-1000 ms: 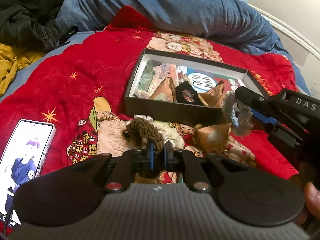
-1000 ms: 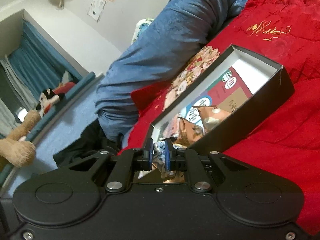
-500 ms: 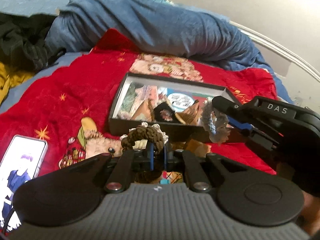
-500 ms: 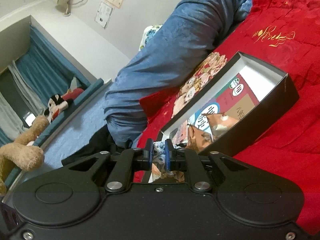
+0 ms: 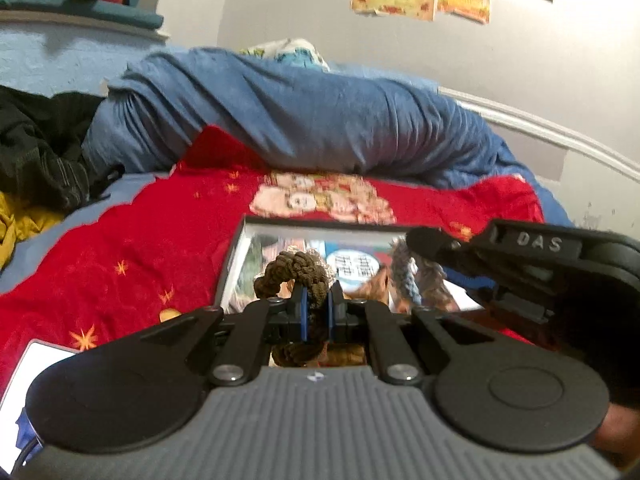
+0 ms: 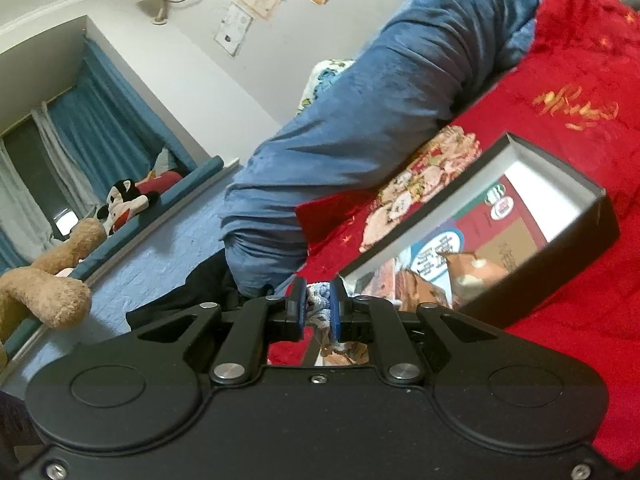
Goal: Organize objects
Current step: 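Lift the brown scrunchie with the left gripper while the right lifts the blue-and-white scrunchie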
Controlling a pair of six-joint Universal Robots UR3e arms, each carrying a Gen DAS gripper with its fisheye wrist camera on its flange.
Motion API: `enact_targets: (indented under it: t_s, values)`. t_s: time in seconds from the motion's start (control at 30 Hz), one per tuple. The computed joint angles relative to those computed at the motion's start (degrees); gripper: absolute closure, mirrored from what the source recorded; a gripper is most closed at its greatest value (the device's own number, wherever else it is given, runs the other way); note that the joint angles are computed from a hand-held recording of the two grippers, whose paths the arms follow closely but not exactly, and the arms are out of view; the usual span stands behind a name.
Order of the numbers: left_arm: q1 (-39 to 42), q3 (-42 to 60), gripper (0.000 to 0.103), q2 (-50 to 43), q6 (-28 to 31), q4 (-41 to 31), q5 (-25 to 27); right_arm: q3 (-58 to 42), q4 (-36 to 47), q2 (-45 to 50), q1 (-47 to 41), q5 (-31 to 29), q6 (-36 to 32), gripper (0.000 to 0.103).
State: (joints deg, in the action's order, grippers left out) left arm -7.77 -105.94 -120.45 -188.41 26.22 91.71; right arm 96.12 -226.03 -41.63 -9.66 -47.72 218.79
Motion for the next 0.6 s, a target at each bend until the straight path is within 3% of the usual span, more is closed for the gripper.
enact_targets:
  t_s: [0.3, 0.6]
  values:
    - [0.6, 2.9, 0.091, -3.3, 0.4, 8.4, 0.5, -1.0, -0.6, -2.3, -0.2, -0.6, 2.5, 0.09]
    - [-0.3, 9.2, 0.091, -7.7, 0.9, 10.3, 5.3, -2.8, 2.5, -5.0, -1.0, 1.6, 1.5, 0.09]
